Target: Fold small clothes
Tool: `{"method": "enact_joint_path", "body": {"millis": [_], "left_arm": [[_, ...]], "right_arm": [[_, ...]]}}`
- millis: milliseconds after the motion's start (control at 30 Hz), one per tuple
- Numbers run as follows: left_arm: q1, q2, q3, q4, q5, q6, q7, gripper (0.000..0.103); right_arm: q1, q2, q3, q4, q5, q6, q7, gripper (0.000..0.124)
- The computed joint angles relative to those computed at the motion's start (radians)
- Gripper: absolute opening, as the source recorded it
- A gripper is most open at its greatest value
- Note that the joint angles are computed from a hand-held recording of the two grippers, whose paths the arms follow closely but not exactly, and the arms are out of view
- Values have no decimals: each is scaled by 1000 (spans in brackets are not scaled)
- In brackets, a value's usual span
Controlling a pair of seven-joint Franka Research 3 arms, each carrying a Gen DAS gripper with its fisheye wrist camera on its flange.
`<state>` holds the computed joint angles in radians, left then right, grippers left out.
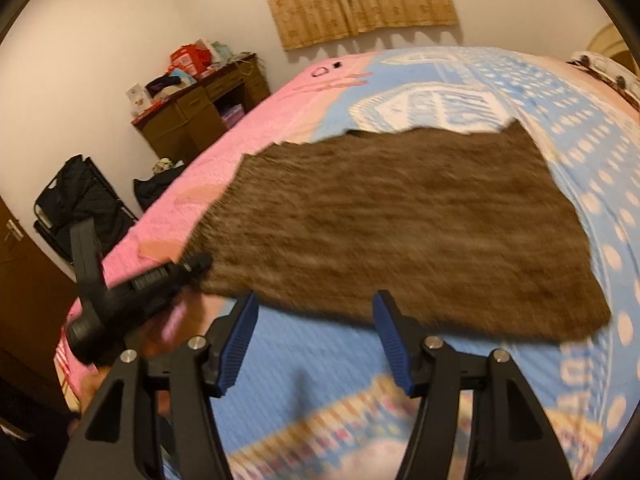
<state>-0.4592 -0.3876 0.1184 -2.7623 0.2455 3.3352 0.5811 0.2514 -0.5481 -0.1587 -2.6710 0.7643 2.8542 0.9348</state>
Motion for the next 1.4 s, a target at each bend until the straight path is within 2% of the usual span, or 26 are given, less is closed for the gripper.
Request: {"method": "enact_joint_path", "body": {"millis": [133, 233, 333, 400, 567, 633, 700, 767, 867, 900, 933, 1000, 1033, 1100, 1167, 1233, 1333, 1400], "left_arm": [[-19, 2, 37, -24, 24, 57, -16, 10], [31, -1, -2, -46, 46, 96, -36, 10], [53, -9, -3, -80, 83, 153, -67, 10], [65, -11, -10, -85, 107, 163, -90, 10], [102, -22, -23, -105, 170, 190, -148, 10], [109, -22, -14, -116, 196, 212, -178, 9], [127, -28, -23, -119, 222, 211, -196, 9], [147, -37, -44, -122, 232, 198, -202, 9], [147, -43, -35, -128, 255, 203, -219, 9], [145, -47, -31, -131, 264, 202, -224, 9], [142, -45, -27, -126, 272, 200, -229, 9], [133, -44, -12, -121, 293, 197, -239, 9], [128, -44, -5, -118, 303, 194, -245, 9], [117, -43, 16, -116, 327, 201, -256, 9], [123, -43, 16, -121, 339, 216, -263, 9], [135, -47, 3, -123, 347, 216, -270, 8], [130, -62, 16, -130, 377, 217, -276, 8], [112, -52, 30, -110, 397, 215, -294, 8]], "right_arm": [[88, 128, -40, 131, 100, 1, -60, 66], [119, 257, -48, 266, 211, -54, -101, 66], [108, 377, -13, 383, 236, -101, -100, 66], [92, 448, 21, 448, 220, -110, -77, 66], [52, 614, 109, 597, 60, -86, 55, 66], [47, 662, 128, 636, -55, -83, 137, 66], [36, 690, 144, 660, -128, -96, 184, 68], [40, 694, 152, 647, -242, -46, 240, 68], [43, 694, 156, 626, -407, -14, 322, 66], [45, 694, 154, 620, -466, -5, 356, 61], [63, 695, 135, 613, -582, 3, 427, 52], [82, 695, 109, 607, -752, 14, 537, 42], [72, 695, 118, 608, -773, 11, 540, 33], [59, 693, 126, 608, -812, 9, 554, 24], [31, 685, 150, 595, -773, 20, 526, 18], [-24, 684, 203, 596, -596, 30, 406, 16], [-85, 673, 264, 605, -305, 6, 215, 15], [-98, 657, 271, 606, -167, -20, 117, 15]]}}
